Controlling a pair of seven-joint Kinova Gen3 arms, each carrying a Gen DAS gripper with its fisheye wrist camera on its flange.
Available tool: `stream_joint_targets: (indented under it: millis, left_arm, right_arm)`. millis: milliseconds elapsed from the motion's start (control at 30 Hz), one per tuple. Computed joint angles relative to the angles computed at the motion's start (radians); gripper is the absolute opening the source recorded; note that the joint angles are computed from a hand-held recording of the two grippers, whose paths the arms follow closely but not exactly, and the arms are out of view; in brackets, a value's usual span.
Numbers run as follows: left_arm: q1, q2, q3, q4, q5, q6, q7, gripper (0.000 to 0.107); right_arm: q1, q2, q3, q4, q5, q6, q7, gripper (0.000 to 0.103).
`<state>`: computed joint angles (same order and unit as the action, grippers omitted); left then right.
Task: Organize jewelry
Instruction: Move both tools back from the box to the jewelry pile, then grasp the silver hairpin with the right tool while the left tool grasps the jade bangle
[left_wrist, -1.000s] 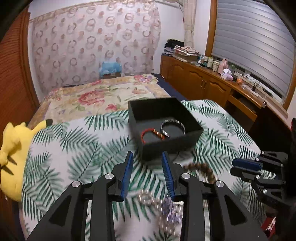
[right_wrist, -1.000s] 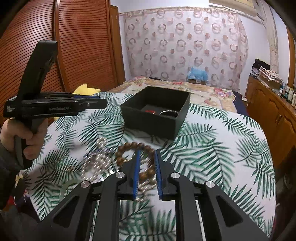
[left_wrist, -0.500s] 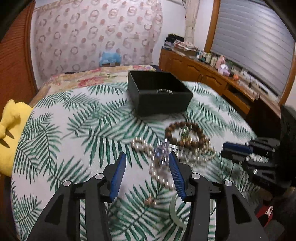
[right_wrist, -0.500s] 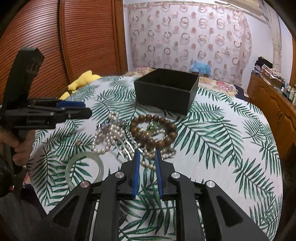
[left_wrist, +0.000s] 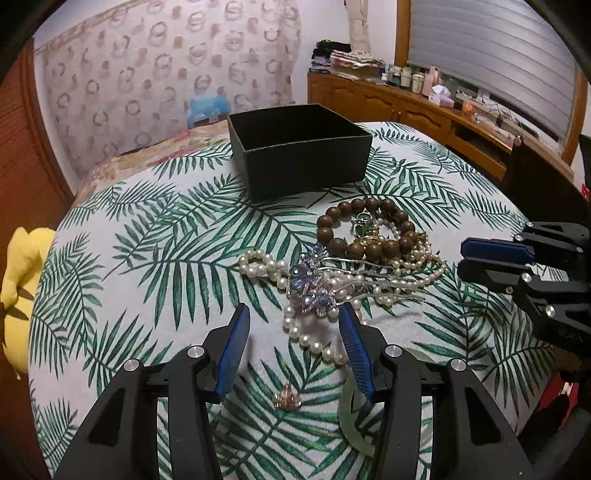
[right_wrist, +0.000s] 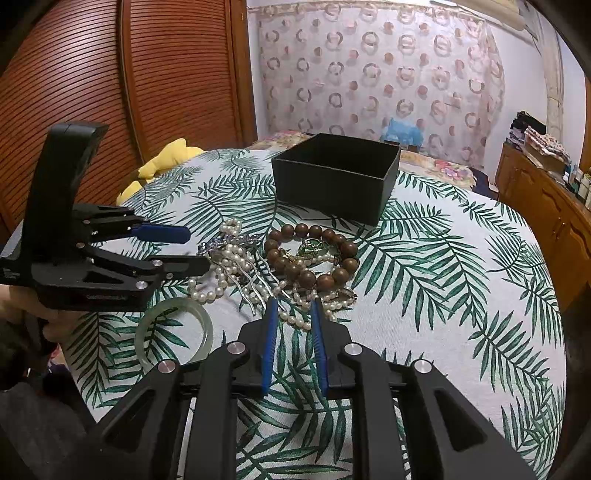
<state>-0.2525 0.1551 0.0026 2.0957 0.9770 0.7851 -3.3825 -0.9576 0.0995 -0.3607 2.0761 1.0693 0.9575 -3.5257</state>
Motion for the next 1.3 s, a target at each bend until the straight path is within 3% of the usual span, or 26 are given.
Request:
stream_joint_targets:
  millis: [467,900,1167,1233,1300]
  left_arm:
    - [0.066,-0.008,0.031,-0.035,0.040,-0.024,-0.016,0.048]
    - [0.048,0.047,0.051,-0.115,0.036,0.090,0.046,0.048]
    - [0.046,0.045,0.041,-0.121,0.026,0.086,0.078,0.048]
    - [0.038,0.044,0.038,-0.120,0.028,0.088,0.073,0.048]
    - [0.034,0.045,0.036,-0.121,0.026,0.088,0.074,0.048]
  right_arm:
    - [0.005,-0.014,-0.006,0.008,-0.015,0.003,-0.004,0.021]
    - [0.020,-0.025,-0.010,0.028,-0.014,-0.014,-0.017,0.021]
    - [0.081,-0.034,0.019,0.011,0.013,-0.105,0.068,0.021]
    - [0.092,-0.030,0.033,0.002,0.023,-0.138,0.095,0.033]
    - [0.121,-0.021,0.041,-0.010,0.028,-0.194,0.124,0.034]
